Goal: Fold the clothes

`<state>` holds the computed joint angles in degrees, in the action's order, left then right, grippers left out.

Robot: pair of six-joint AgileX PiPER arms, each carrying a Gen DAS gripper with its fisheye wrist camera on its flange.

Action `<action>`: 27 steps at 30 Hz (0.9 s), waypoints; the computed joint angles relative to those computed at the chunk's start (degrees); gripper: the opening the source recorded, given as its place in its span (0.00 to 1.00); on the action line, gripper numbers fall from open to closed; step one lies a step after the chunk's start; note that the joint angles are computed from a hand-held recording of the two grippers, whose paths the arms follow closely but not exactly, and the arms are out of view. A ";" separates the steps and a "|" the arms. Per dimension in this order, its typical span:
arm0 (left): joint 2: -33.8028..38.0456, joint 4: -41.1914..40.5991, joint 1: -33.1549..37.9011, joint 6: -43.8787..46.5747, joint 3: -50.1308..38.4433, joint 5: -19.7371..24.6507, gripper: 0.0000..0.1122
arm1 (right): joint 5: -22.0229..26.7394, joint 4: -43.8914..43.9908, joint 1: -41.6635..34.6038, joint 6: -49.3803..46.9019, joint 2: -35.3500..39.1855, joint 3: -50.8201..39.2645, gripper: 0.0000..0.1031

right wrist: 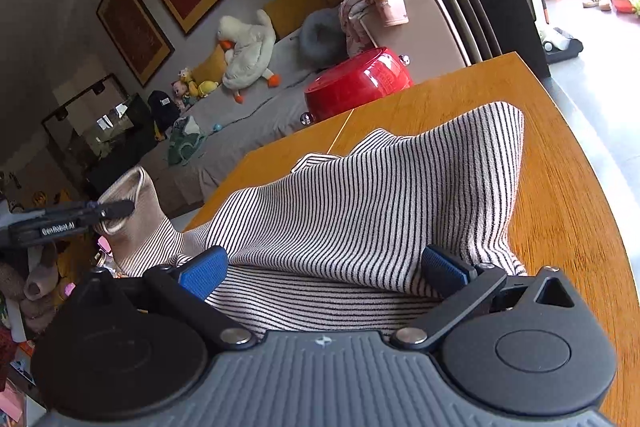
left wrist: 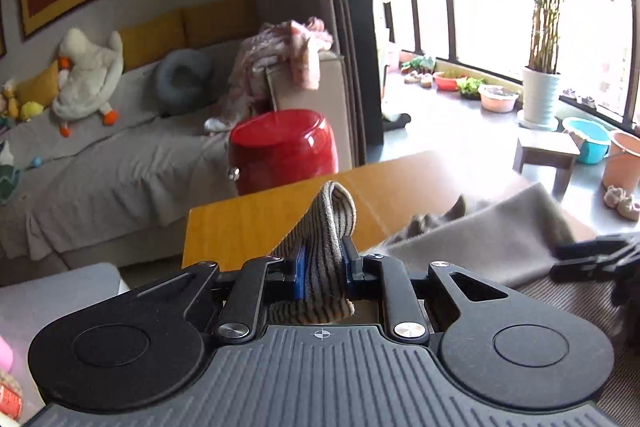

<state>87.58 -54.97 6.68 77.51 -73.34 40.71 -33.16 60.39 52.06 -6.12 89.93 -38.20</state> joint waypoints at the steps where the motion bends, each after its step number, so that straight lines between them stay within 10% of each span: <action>1: -0.43 -0.31 -1.66 -0.57 -0.67 -0.09 0.17 | -0.10 0.83 0.20 -0.89 0.16 -0.31 1.00; 15: 3.23 2.41 -25.37 -11.48 -7.85 -4.33 0.06 | -1.65 -0.51 0.65 1.69 0.55 0.16 1.00; 27: 4.93 2.44 -17.40 -8.74 -1.08 -0.77 0.12 | -0.57 3.76 0.63 -4.04 1.14 -1.66 1.00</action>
<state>92.51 -52.53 -10.72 68.77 -74.42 39.95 -33.73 64.15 52.69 -10.16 91.07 -39.86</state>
